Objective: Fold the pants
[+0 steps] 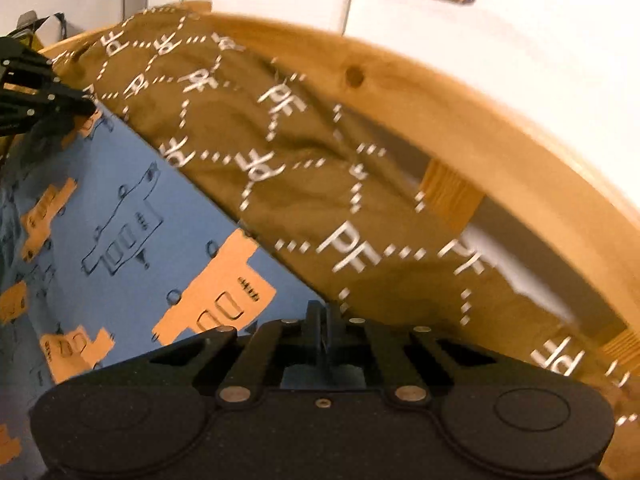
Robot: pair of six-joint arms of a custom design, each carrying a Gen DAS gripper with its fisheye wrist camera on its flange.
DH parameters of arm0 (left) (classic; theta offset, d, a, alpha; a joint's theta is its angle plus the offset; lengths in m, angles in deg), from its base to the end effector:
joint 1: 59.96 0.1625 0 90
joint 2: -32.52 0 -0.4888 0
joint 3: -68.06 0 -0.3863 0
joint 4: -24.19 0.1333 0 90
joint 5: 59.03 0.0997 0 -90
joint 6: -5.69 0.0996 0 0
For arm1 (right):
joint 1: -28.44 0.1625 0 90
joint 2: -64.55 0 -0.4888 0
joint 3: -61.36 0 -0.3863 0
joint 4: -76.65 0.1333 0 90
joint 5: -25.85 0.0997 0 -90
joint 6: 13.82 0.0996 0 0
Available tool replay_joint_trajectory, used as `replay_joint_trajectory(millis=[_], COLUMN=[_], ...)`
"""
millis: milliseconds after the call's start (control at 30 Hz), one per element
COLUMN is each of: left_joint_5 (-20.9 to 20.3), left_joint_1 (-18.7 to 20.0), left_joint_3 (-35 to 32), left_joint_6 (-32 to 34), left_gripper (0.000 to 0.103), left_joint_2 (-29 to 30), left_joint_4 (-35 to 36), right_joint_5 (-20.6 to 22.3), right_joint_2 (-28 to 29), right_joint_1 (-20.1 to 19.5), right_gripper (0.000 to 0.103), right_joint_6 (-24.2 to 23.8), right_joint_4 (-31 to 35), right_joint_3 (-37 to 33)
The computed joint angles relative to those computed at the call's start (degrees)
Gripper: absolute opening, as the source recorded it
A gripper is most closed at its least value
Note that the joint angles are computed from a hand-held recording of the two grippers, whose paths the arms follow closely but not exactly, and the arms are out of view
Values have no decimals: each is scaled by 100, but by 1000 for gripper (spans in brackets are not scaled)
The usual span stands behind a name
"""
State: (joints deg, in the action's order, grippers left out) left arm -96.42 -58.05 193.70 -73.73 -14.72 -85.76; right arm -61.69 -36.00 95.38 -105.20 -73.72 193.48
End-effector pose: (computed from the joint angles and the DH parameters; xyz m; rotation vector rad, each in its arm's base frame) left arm -0.4029 -0.2260 0.0264 0.6715 1.8657 -0.8228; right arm -0.0203 -0.3989 0.4016 1.5341 -2.2342 0.4257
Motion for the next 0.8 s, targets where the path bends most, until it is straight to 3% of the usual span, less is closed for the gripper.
replay_joint_trajectory(millis=[100, 167, 233, 300, 467, 567, 700, 800], left_joint_5=[-91, -126, -93, -78, -77, -90, -91, -89], left_joint_1=[105, 120, 80, 52, 53, 54, 51, 51], left_joint_3=[-103, -40, 34, 73, 55, 60, 79, 85], left_joint_6=[-153, -171, -99, -10, -2, 7, 39, 69], left_gripper=[1, 1, 1, 1, 1, 1, 1, 1], left_joint_2=[86, 63, 29, 13, 63, 78, 82, 85], left_joint_4=[210, 64, -43, -104, -79, -99, -125, -132], right_joint_5=[-43, -121, 90, 323, 442, 522, 639, 385], right_joint_2=[120, 186, 95, 29, 48, 41, 46, 131], right_joint_1=[34, 32, -66, -132, -30, 9, -27, 125], right_gripper=[0, 0, 14, 36, 55, 59, 67, 70], right_joint_6=[82, 109, 40, 132, 470, 626, 629, 626], right_joint_4=[-759, -878, -458, 128, 970, 1115, 1864, 2257], right_joint_3=[246, 296, 207, 4, -385, -412, -600, -724])
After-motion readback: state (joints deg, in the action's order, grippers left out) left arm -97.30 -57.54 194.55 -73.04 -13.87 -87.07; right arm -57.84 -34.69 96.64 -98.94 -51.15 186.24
